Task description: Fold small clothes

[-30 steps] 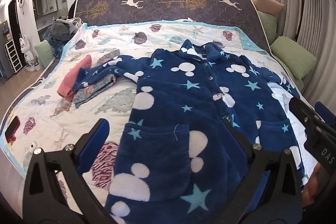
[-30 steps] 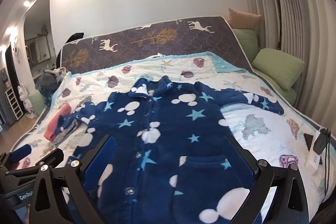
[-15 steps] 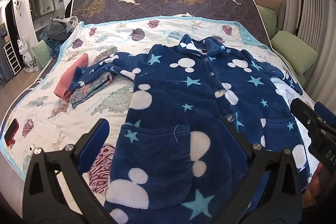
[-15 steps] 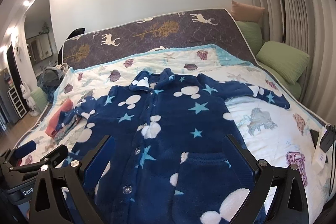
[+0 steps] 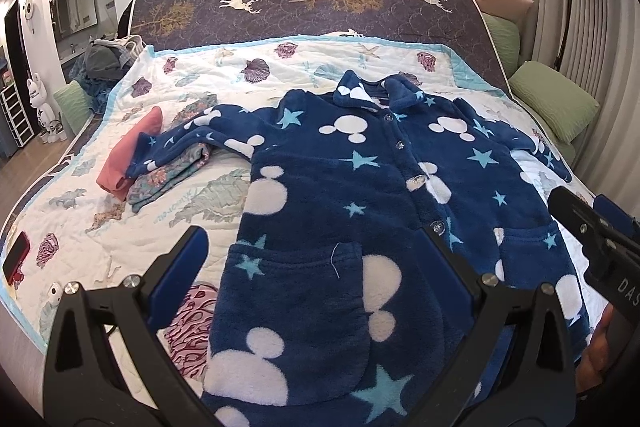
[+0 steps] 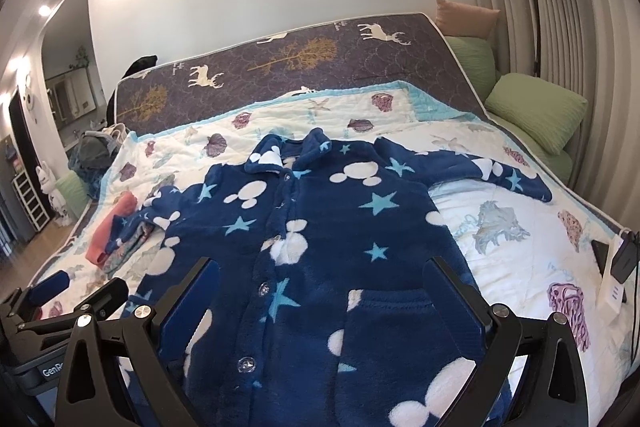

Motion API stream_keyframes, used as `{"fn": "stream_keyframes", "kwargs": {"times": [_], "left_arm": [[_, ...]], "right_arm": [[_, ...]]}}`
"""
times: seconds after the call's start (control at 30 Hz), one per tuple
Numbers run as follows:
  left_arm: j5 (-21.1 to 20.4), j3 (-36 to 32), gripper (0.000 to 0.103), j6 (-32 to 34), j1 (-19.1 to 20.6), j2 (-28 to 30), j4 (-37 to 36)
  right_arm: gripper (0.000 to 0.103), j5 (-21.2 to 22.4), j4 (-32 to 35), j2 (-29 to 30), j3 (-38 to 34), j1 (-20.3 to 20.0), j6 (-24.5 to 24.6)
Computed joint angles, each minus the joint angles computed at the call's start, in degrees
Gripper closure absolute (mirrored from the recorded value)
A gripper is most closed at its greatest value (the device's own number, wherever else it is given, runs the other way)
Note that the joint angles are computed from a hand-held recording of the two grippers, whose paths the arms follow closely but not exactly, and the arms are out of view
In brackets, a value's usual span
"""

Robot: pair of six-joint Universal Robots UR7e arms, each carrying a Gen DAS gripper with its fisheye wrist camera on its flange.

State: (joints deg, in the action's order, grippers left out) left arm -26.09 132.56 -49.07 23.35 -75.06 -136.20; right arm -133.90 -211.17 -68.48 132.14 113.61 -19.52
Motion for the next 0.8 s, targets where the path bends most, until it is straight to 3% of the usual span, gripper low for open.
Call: {"fn": "stream_keyframes", "kwargs": {"times": [0.43,0.8], "left_arm": [[-1.2,0.3,0.001,1.2,0.2,-0.2,-1.4],[-1.5,0.8,0.001,1.3,0.3,-0.2,-1.9]], "right_arm": [[0.000,-0.2,-0.3,0.3,0.5,0.1,0.0],[0.009,0.3,-0.9,0.8,1.0,0.2,-1.5]]}}
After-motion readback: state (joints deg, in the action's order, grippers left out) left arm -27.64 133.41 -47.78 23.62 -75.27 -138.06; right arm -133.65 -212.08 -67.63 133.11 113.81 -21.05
